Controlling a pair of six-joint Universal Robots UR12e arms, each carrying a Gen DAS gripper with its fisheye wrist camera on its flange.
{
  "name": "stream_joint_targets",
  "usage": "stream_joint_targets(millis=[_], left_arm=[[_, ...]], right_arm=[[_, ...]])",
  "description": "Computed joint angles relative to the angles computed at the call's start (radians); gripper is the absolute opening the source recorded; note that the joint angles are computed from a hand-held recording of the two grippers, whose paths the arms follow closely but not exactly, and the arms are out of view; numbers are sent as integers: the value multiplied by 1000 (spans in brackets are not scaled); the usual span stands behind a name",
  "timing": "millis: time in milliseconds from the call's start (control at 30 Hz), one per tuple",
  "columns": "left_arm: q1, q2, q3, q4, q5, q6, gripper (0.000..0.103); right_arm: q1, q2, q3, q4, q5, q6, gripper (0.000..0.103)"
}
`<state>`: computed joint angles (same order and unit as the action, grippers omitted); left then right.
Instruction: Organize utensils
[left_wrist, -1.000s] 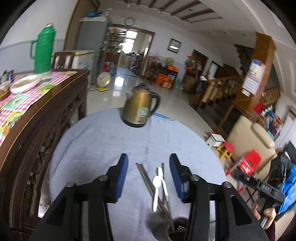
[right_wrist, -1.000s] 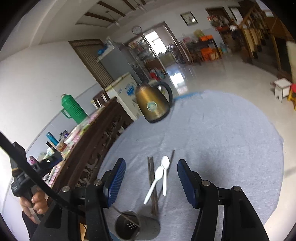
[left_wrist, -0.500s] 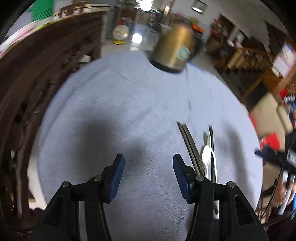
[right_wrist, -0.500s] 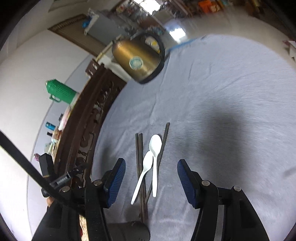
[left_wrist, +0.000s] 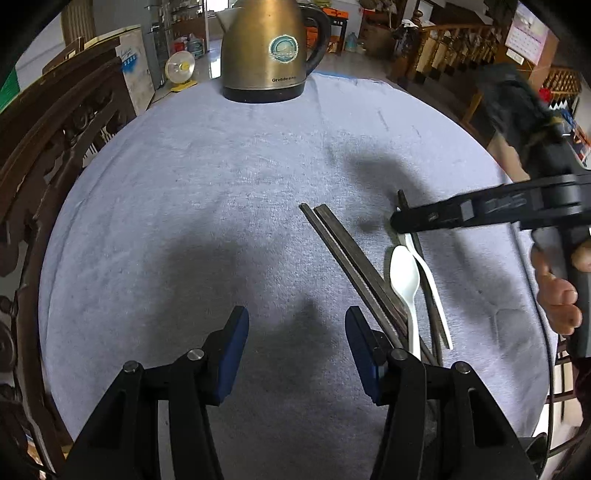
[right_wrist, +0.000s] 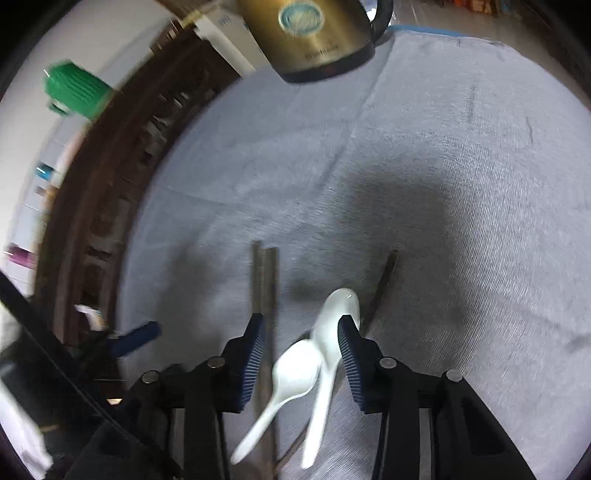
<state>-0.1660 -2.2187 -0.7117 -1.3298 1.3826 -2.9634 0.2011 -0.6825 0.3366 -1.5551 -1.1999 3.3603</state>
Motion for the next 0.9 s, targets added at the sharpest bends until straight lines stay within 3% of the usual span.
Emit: stream_joint_targets(millis=[67,133,267,533,767,900], left_arm=[[1,-2,3,4,-1,12,55],[0,-5,8,8,-7,28,55],[-7,-26,44,-3,-35,49,55],[-34,-92,149,-55,-110,95,55],[-59,-190,305,-170,-115,135,55],[-60,-220,354,-233,-142,144,15]], right_arm=[[12,78,-153,119,-52,-18,31],[21,100,-195,148,-97,-22,17],[14,-22,49,-24,-93,-5,5],[-45,-236,468,-391,35,110,4],[-81,-333,675,-671,112,225,4],[-96,-377,757,-793,126,270,4]])
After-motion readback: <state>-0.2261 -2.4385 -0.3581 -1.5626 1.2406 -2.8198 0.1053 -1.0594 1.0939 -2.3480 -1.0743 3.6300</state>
